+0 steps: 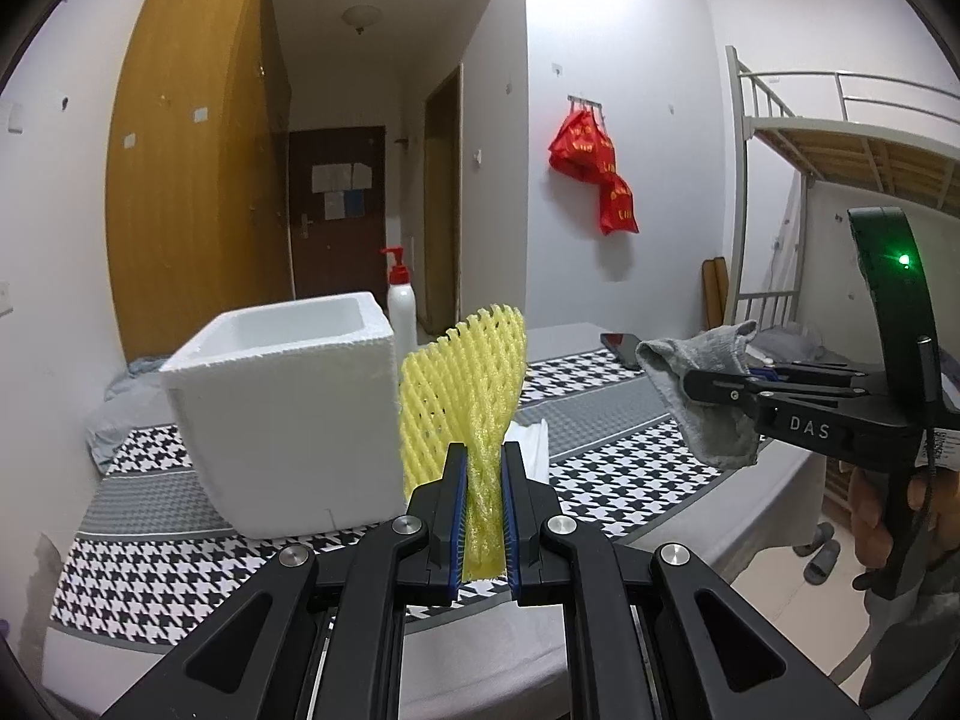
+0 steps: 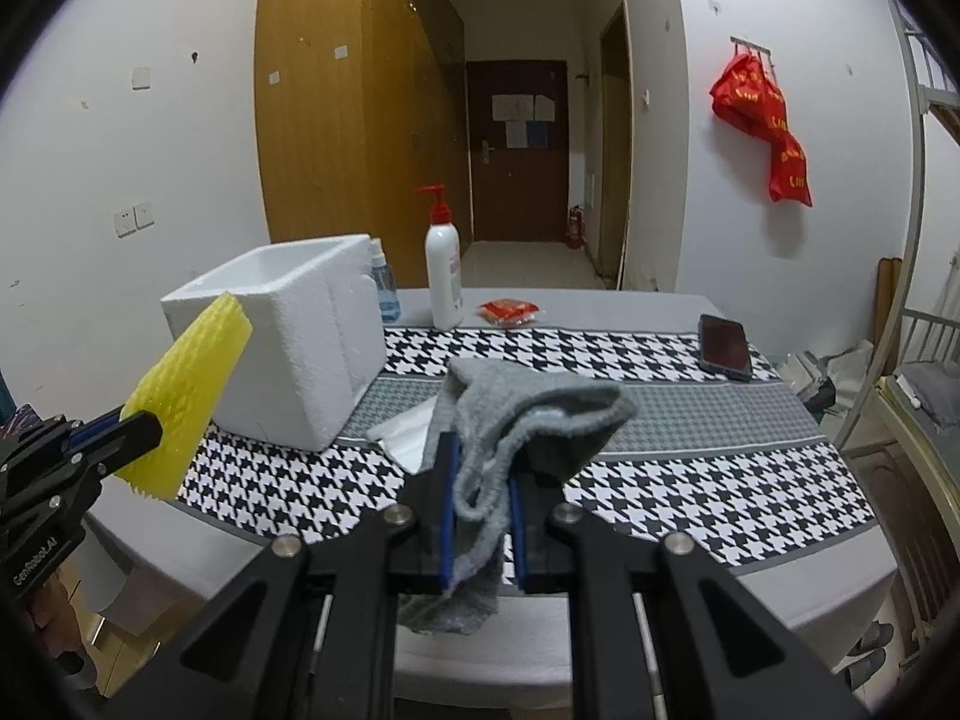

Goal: Organize soft objects
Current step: 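Carry the grey sock with the right tool over the white foam box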

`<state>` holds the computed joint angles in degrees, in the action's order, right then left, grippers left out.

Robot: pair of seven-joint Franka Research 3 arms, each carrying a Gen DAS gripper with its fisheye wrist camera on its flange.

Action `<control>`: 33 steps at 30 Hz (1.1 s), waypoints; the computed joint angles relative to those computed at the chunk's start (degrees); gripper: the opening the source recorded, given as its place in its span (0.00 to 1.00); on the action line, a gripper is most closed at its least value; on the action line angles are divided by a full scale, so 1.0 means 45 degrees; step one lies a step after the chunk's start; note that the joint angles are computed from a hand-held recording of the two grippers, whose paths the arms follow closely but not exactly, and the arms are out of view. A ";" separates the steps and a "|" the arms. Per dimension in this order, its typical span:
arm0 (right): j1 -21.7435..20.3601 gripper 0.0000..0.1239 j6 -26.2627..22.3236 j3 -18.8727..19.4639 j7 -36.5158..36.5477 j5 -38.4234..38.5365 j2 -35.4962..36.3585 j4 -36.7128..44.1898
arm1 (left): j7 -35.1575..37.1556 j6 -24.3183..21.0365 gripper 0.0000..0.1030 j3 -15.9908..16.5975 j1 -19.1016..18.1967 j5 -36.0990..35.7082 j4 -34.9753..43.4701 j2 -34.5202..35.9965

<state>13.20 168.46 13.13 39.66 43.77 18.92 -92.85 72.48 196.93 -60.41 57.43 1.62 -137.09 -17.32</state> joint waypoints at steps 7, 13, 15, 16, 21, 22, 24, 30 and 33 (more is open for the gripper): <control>-0.0089 0.14 0.0323 0.0410 -0.0931 0.0801 -0.0329 -0.0311 | 0.0285 0.0450 0.10 0.0892 -0.0811 -0.0488 -0.0494 -0.0295; 0.0028 0.14 0.0368 0.0525 -0.1552 0.1330 -0.0454 -0.0361 | 0.0877 0.0552 0.10 0.1400 -0.1360 -0.1057 -0.0783 -0.0487; 0.0104 0.14 0.0255 0.0507 -0.1665 0.1427 -0.0426 -0.0267 | 0.0971 0.0652 0.10 0.1385 -0.1326 -0.1350 -0.0882 -0.0612; 0.0166 0.14 0.0229 0.0482 -0.1696 0.1427 -0.0430 -0.0248 | 0.1003 0.0669 0.10 0.1395 -0.1317 -0.1474 -0.0907 -0.0640; 0.0350 0.14 -0.0006 0.0477 -0.1940 0.1426 -0.0266 0.0050 | 0.1056 0.0654 0.10 0.1186 -0.0970 -0.1965 -0.0998 -0.0947; 0.0354 0.14 -0.0116 0.0497 -0.2022 0.1449 -0.0204 0.0153 | 0.1007 0.0620 0.10 0.1076 -0.0806 -0.1990 -0.0991 -0.1029; 0.0389 0.14 -0.0314 0.0506 -0.2101 0.1467 -0.0062 0.0355 | 0.0828 0.0578 0.10 0.0918 -0.0515 -0.1924 -0.0990 -0.1166; 0.0490 0.14 -0.0786 0.0562 -0.2264 0.1357 0.0457 0.1074 | -0.0069 0.0313 0.10 0.0272 0.0560 -0.1400 -0.0872 -0.1598; 0.0640 0.14 -0.1010 0.0488 -0.2061 0.1055 0.0775 0.1523 | -0.0589 0.0197 0.10 0.0124 0.0945 -0.1090 -0.0831 -0.1821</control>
<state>16.08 163.92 15.33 30.39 48.51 22.41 -86.00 69.83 197.82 -59.85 61.68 -3.28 -140.84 -25.52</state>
